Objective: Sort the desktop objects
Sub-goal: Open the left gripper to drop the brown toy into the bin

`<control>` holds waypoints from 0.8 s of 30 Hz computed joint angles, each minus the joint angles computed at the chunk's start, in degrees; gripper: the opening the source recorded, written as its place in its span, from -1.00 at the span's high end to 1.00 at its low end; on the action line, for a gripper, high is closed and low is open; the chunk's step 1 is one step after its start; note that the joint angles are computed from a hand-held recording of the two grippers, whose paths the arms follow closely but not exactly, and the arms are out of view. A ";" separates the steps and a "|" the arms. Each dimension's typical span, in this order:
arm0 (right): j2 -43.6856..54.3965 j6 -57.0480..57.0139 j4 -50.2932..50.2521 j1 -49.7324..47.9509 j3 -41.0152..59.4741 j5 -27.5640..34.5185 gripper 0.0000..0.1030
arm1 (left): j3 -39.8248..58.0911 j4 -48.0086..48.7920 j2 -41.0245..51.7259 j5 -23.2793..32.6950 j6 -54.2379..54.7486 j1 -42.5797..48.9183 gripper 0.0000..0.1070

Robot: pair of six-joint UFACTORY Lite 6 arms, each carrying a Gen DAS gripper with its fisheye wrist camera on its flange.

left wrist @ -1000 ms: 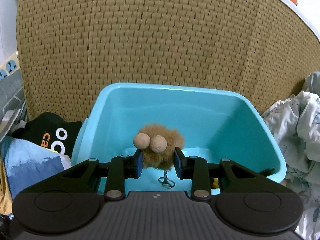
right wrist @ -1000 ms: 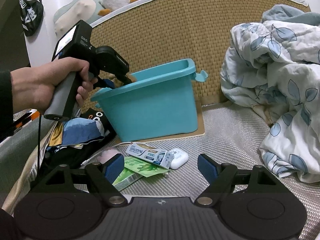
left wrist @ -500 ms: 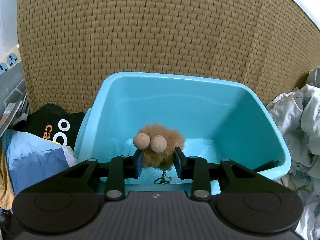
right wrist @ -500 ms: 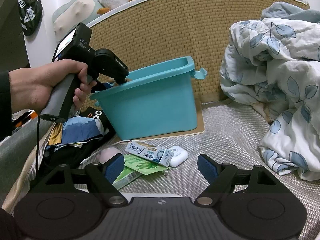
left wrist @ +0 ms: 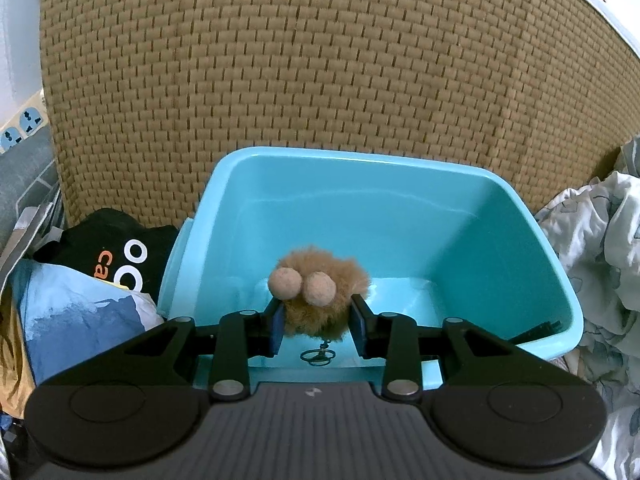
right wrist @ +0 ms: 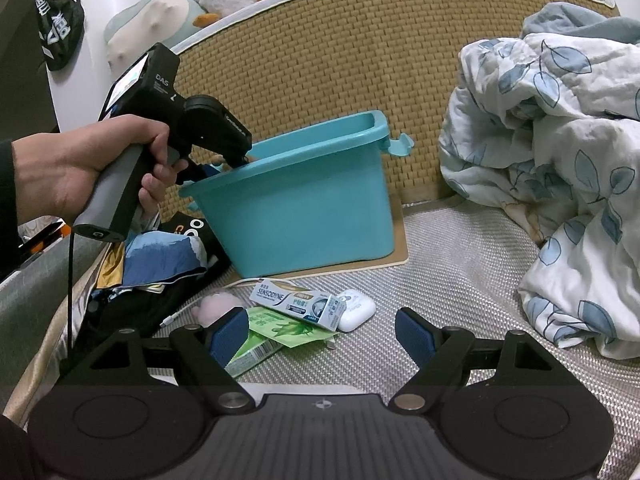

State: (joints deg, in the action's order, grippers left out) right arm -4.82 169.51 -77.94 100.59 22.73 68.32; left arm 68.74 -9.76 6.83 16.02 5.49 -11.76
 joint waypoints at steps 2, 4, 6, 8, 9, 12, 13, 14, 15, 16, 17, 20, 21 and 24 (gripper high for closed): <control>-0.05 0.15 -0.07 -0.01 -0.14 -0.01 -0.65 | -0.13 -0.80 -0.09 -0.10 0.60 0.18 0.29; -0.04 0.14 -0.16 -0.08 -0.18 -0.10 -0.64 | -0.19 -2.19 -0.10 -0.02 1.88 0.40 0.26; -0.02 0.12 -0.20 -0.01 -0.22 -0.08 -0.64 | -0.38 -2.06 -0.28 -0.22 1.90 0.40 0.27; -0.08 0.18 -0.28 0.01 -0.36 -0.09 -0.64 | -0.42 -1.78 -0.37 -0.27 1.72 0.35 0.27; -0.12 0.19 -0.32 -0.01 -0.43 -0.12 -0.64 | -0.38 -1.61 -0.38 -0.25 1.57 0.32 0.27; -0.23 0.34 -0.45 -0.03 -0.61 -0.20 -0.64 | -0.85 -1.76 -1.06 -0.47 1.62 0.41 0.28; -0.21 0.36 -0.47 -0.04 -0.64 -0.18 -0.64 | -1.20 -2.33 -1.55 -0.41 2.25 0.54 0.28; -0.08 0.43 -0.44 -0.02 -0.59 -0.12 -0.64 | -1.69 -3.00 -2.17 -0.45 3.01 0.69 0.28; 0.04 0.53 -0.45 0.00 -0.56 -0.06 -0.64 | -2.22 -3.52 -2.83 -0.50 3.61 0.85 0.28; 0.10 0.60 -0.47 0.04 -0.56 -0.03 -0.64 | -2.81 -4.10 -3.64 -0.50 4.31 1.06 0.28; 0.13 0.60 -0.45 0.11 -0.55 -0.02 -0.64 | -3.47 -5.48 -4.61 -0.42 5.92 1.36 0.28; 0.18 0.44 -0.35 0.28 -0.49 0.11 -0.64 | -6.09 -7.57 -8.52 -0.70 9.27 1.68 0.27; 0.18 0.35 -0.35 0.27 -0.49 0.16 -0.64 | -7.43 -9.50 -10.42 -0.96 11.64 1.84 0.26; 0.27 -0.09 -0.34 0.05 -0.46 0.03 -0.64 | -11.71 -17.05 -16.63 -1.31 20.35 2.65 0.20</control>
State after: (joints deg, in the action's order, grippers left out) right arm -4.55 169.42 -78.29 100.64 22.27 68.34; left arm 57.03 -26.81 -9.80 14.71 25.83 -9.11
